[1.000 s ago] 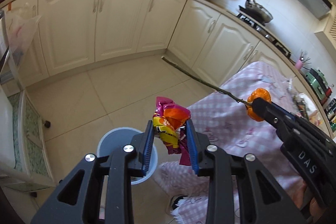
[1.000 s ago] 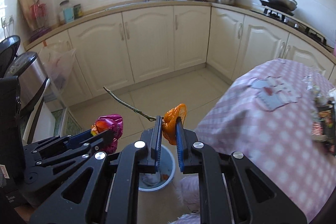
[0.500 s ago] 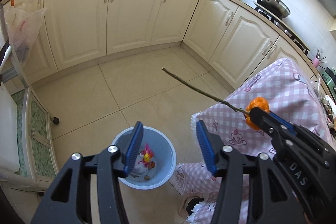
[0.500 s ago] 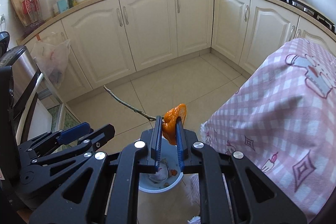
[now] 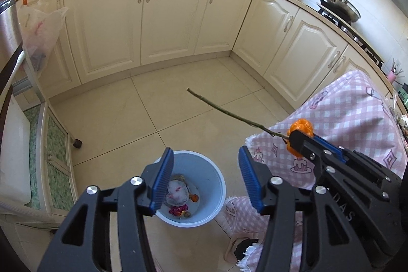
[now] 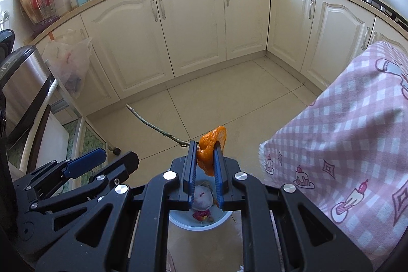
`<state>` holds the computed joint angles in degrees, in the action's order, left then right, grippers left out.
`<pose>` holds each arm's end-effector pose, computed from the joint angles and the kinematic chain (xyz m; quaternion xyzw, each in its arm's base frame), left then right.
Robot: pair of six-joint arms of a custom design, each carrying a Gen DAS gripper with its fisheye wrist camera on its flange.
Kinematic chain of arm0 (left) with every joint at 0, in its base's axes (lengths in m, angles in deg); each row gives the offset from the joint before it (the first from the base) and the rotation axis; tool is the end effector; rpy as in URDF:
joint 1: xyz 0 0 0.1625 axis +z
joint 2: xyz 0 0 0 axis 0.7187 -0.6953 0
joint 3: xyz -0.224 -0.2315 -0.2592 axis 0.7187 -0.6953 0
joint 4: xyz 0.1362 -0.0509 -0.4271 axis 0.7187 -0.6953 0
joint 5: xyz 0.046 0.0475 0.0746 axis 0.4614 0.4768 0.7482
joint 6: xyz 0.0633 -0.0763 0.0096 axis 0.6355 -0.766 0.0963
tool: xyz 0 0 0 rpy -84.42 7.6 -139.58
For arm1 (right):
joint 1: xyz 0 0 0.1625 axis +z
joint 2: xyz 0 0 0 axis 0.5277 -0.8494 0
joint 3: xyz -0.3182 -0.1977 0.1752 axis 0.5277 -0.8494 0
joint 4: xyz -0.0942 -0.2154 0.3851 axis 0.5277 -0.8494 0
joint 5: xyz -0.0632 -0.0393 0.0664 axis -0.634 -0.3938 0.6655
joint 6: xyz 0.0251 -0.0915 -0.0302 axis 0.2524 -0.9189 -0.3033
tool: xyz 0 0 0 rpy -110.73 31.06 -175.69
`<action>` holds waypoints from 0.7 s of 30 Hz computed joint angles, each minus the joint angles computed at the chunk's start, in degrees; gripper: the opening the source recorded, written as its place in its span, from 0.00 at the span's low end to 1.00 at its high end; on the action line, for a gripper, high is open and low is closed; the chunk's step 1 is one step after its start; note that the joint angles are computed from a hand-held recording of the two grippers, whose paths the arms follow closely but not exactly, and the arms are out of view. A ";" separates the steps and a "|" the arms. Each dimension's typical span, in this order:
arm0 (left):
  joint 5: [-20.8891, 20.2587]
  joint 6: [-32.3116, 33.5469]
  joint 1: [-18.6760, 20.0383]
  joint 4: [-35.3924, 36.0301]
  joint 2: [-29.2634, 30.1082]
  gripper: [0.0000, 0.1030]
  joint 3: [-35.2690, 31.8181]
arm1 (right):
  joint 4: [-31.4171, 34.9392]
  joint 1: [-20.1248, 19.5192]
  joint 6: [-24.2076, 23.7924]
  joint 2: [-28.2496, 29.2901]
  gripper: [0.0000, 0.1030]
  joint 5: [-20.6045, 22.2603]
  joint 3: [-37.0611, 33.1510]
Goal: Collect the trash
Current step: 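Carry the wrappers and stick over the bin and open both tools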
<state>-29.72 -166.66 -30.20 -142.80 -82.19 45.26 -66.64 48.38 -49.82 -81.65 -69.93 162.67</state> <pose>-0.4530 -0.3477 -0.0454 -0.1359 0.8276 -0.4355 0.3269 0.0524 -0.4412 0.3850 0.4258 -0.8728 0.1709 0.1664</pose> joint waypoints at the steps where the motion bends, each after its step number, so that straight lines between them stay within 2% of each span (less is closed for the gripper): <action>1: 0.10 -0.49 -0.10 0.15 -0.24 0.51 0.26 | -0.03 0.19 0.09 0.08 0.11 0.11 0.07; 7: 0.13 -2.62 -0.06 1.83 -1.26 0.51 0.98 | -1.02 0.85 1.06 1.10 0.14 1.07 0.39; 13: 0.33 -4.31 -0.21 3.30 -1.64 0.51 0.86 | -2.46 1.30 0.91 1.38 0.29 1.66 0.33; 21: 1.97 -2.05 -1.23 4.89 -0.44 0.52 -2.36 | -0.28 0.39 0.61 -1.51 0.31 3.86 -1.79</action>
